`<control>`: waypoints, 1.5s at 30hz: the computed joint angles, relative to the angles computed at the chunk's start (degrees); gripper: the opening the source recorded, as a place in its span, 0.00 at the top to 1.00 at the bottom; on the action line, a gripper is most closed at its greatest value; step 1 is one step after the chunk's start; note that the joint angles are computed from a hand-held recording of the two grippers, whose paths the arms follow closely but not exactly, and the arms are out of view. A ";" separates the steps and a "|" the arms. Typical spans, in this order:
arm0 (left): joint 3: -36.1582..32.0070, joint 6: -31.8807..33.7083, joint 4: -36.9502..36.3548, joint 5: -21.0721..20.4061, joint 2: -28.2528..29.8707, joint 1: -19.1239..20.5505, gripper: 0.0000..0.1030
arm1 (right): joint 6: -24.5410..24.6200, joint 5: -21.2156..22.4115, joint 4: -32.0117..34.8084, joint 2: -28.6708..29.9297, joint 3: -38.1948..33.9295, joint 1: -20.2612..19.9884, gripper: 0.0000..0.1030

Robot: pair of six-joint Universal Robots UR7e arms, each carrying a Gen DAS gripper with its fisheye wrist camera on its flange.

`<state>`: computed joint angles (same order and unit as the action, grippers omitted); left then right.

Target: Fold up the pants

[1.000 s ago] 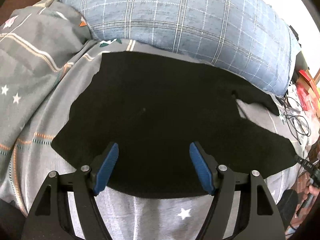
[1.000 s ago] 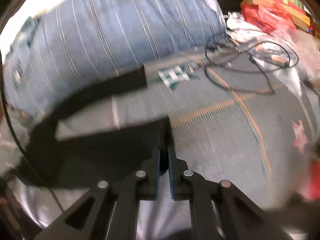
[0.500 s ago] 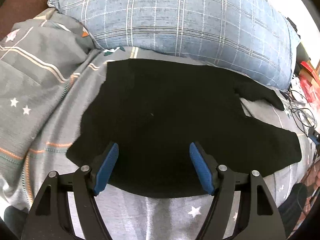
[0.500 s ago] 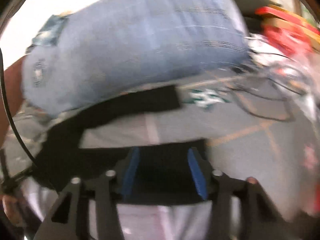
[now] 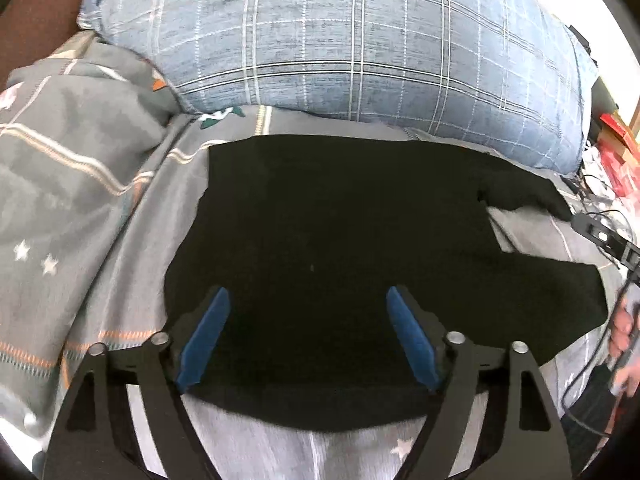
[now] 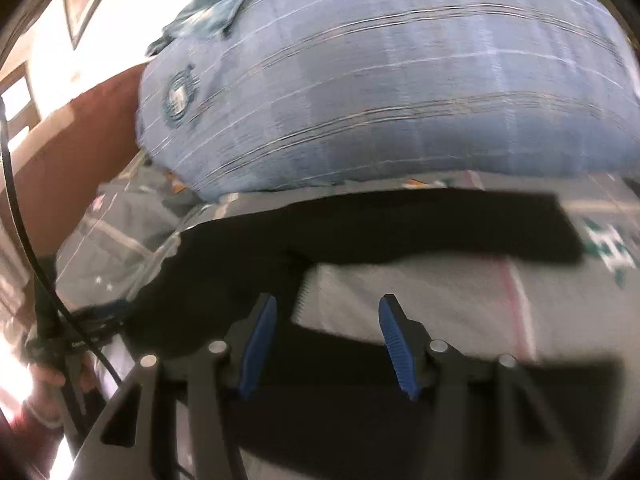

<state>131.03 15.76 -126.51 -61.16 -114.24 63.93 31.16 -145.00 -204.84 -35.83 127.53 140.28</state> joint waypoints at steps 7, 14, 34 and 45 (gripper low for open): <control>-8.38 5.06 -0.99 -4.88 11.57 3.08 0.18 | -19.96 6.00 -0.75 0.63 -6.63 -8.32 0.37; -19.01 15.98 1.64 -8.27 24.25 5.97 0.15 | -31.76 13.09 4.72 0.01 -11.95 -15.62 0.27; -27.26 26.82 3.19 -8.26 38.17 9.13 0.39 | -44.05 17.63 20.33 1.94 -19.51 -21.77 0.79; -20.22 28.44 3.96 -12.72 23.27 4.27 0.96 | -41.97 5.71 9.45 0.60 -15.24 -8.38 0.96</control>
<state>110.80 44.20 -122.55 -73.88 -90.97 68.19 -10.81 -139.30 -195.39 -35.23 112.29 131.90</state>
